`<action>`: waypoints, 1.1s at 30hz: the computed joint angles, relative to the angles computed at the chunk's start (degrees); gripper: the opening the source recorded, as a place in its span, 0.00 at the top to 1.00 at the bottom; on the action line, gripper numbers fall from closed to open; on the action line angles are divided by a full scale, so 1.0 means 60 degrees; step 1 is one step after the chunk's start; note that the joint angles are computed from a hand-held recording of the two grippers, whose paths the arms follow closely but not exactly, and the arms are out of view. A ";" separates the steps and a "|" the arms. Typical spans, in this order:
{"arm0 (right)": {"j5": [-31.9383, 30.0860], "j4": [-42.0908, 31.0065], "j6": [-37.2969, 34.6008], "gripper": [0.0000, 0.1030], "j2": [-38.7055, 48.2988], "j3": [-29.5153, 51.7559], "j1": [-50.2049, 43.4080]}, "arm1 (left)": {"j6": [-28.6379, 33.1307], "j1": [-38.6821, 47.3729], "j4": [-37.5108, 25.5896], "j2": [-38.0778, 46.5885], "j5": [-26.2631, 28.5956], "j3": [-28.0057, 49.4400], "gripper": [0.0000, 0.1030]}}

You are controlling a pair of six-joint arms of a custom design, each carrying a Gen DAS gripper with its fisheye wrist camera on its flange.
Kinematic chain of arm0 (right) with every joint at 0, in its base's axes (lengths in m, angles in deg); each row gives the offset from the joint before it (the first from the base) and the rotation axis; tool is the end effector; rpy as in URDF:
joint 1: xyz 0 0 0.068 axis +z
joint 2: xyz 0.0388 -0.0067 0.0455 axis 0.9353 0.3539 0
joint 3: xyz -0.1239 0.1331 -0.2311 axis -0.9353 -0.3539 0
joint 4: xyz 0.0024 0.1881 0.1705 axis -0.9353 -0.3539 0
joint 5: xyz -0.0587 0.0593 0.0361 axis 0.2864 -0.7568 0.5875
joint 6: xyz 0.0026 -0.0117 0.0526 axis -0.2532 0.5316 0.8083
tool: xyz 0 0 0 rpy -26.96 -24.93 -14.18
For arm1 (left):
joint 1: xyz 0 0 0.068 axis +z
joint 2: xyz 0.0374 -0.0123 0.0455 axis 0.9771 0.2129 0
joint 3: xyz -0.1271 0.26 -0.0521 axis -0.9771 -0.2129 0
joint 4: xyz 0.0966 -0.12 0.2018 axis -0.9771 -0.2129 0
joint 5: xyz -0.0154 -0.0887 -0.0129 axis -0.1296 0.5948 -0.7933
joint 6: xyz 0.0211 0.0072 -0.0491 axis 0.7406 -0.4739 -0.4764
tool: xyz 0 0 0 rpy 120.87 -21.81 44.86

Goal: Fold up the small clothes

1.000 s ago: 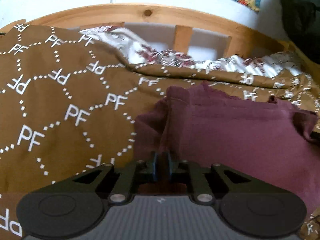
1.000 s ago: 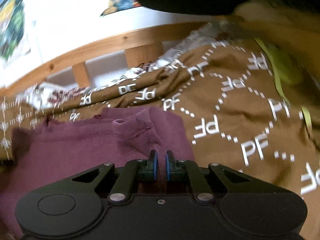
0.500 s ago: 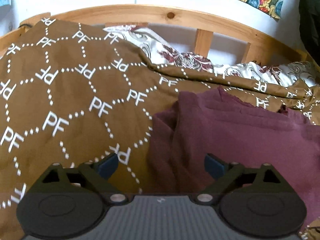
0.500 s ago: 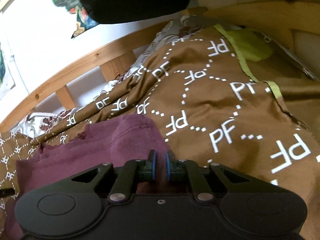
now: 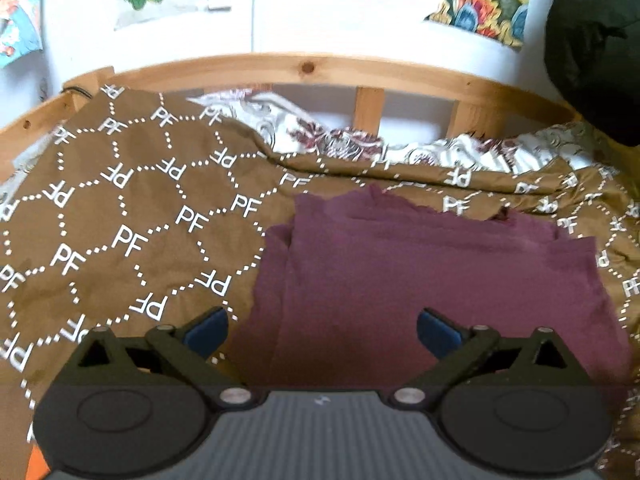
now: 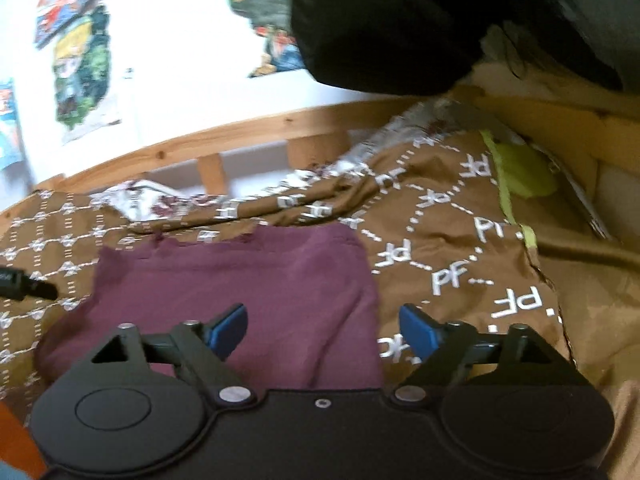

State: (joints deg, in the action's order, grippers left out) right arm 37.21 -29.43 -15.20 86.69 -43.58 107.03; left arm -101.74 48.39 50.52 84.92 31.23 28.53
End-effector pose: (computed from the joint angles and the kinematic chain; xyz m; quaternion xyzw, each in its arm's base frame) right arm 0.0987 0.0475 0.2353 0.1262 0.8347 0.0103 0.5360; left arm 0.2350 -0.1268 0.3108 0.1109 0.9101 -0.0857 0.3899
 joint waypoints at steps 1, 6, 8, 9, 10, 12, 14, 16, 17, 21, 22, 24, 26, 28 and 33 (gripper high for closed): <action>0.0399 -0.0156 0.0153 0.02 -0.0039 0.0103 0.0554 | -0.0159 -0.0191 -0.0117 -0.0182 -0.0131 -0.0019 0.01; 0.1004 -0.0170 0.0596 0.01 0.0249 0.0329 0.1973 | -0.0540 -0.0752 -0.0735 -0.0911 -0.0484 -0.0353 0.01; 0.0840 -0.0117 0.0960 0.01 0.0585 0.0360 0.2043 | -0.0653 -0.0737 -0.0917 -0.1050 -0.0385 -0.0564 0.01; 0.0795 -0.0174 0.1200 0.01 0.0744 0.0380 0.2098 | -0.0732 -0.0687 -0.1021 -0.1067 -0.0282 -0.0663 0.01; 0.0688 -0.0235 0.1511 0.01 0.0995 0.0402 0.2113 | -0.0808 -0.0609 -0.1082 -0.1045 -0.0167 -0.0754 0.01; 0.0523 -0.0305 0.2045 0.01 0.1483 0.0387 0.2151 | -0.1109 -0.0394 -0.1095 -0.1029 0.0127 -0.0993 0.01; 0.0462 -0.0445 0.2529 0.01 0.1799 0.0333 0.2280 | -0.1512 -0.0112 -0.0705 -0.1249 0.0371 -0.1419 0.01; 0.0516 -0.0356 0.2799 0.01 0.2027 0.0242 0.2433 | -0.1569 0.0245 -0.0339 -0.1382 0.0675 -0.1709 0.01; 0.0763 -0.0317 0.2973 0.01 0.2104 0.0173 0.2632 | -0.1543 0.0434 -0.0146 -0.1368 0.0768 -0.1796 0.01; 0.2086 -0.0156 0.3248 0.01 0.2496 0.0113 0.3392 | -0.1513 0.1133 0.0707 -0.1224 0.1096 -0.2281 0.01; 0.2439 -0.0059 0.3290 0.01 0.2653 0.0093 0.3579 | -0.1526 0.1308 0.0840 -0.1106 0.1259 -0.2344 0.01; 0.2649 0.0551 0.2954 0.01 0.2756 -0.0071 0.3643 | -0.1474 0.1710 0.1066 -0.0815 0.1733 -0.2442 0.01; 0.2441 0.1355 0.2330 0.01 0.2798 -0.0238 0.3453 | -0.1330 0.2046 0.1342 -0.0567 0.2180 -0.2561 0.01; 0.2337 0.2048 0.1987 0.01 0.3315 -0.0214 0.3285 | -0.1133 0.2296 0.1689 -0.0305 0.2548 -0.2650 0.01; 0.1724 0.3494 0.1911 0.01 0.5471 0.0467 0.2544 | -0.1213 0.2442 0.2198 0.0220 0.2755 -0.2633 0.01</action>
State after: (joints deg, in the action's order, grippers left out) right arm 47.55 -8.47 -3.74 119.52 -40.79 122.29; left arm -109.02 63.04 63.71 86.24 47.76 12.73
